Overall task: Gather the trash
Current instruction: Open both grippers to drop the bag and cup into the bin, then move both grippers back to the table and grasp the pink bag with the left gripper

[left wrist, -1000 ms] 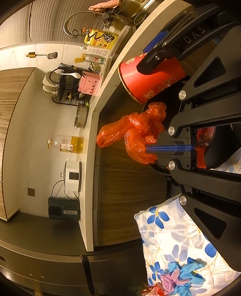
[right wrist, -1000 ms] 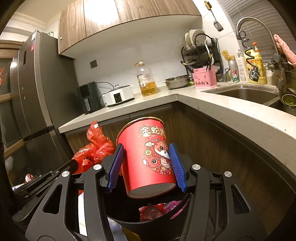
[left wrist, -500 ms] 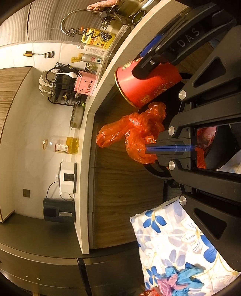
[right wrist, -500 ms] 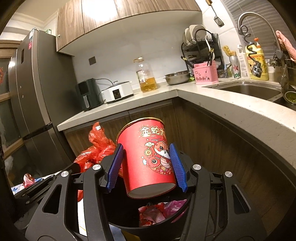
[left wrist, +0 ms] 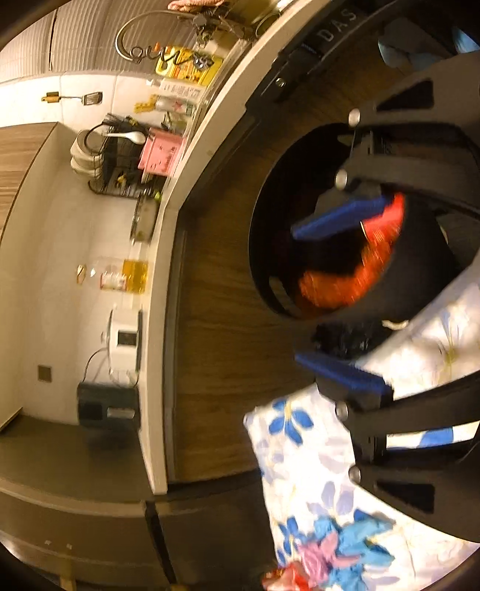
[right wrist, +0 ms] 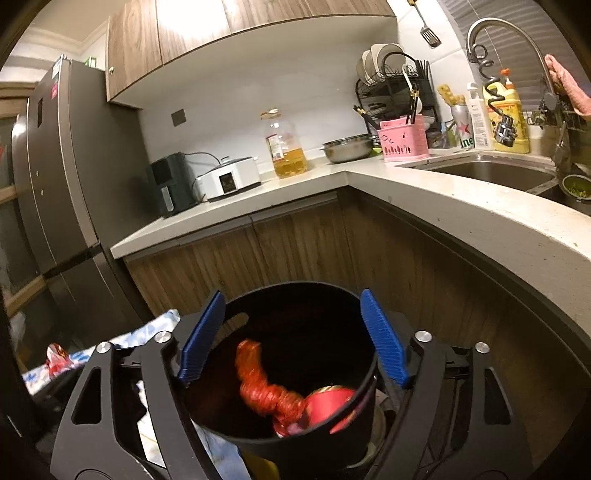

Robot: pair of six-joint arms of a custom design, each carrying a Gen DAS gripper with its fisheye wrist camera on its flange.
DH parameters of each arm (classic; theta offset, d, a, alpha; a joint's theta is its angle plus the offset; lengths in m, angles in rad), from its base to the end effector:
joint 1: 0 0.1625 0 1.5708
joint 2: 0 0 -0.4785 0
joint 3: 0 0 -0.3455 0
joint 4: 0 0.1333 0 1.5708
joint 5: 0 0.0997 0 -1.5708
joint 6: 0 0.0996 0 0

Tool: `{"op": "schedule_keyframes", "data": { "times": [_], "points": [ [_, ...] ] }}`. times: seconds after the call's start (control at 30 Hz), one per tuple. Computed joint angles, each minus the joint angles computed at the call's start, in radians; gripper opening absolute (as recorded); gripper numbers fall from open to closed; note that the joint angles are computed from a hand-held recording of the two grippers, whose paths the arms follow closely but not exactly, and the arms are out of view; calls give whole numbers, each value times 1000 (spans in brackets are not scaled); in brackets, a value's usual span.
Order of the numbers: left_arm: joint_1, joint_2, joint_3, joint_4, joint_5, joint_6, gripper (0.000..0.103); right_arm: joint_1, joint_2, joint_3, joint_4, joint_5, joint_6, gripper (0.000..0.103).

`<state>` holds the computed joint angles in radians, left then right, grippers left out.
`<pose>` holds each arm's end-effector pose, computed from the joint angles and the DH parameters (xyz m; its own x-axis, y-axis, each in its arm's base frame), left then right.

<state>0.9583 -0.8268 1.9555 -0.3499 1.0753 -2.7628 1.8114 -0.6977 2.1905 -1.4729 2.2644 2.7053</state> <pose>-0.1191 -0.4837 0.0698 -0.7002 0.4252 -0.5735 0.7133 0.4494 -0.5378 0.1792 -0.4381 0.0243 -0.8129 0.3884 0.4340 -0.3843 0.2024 -0.9008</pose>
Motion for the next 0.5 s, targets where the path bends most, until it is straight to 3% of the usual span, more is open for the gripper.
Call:
{"op": "schedule_keyframes", "data": {
  "times": [0.1, 0.3, 0.5],
  "points": [
    [-7, -25, 48, -53, -58, 11, 82, 15, 15, 2, -19, 30, -27, 83],
    [-11, -84, 137, -133, -146, 18, 96, 64, 59, 0, -42, 94, -65, 89],
    [-12, -157, 226, -205, -210, 18, 97, 112, 103, 13, -117, 145, -106, 92]
  ]
}}
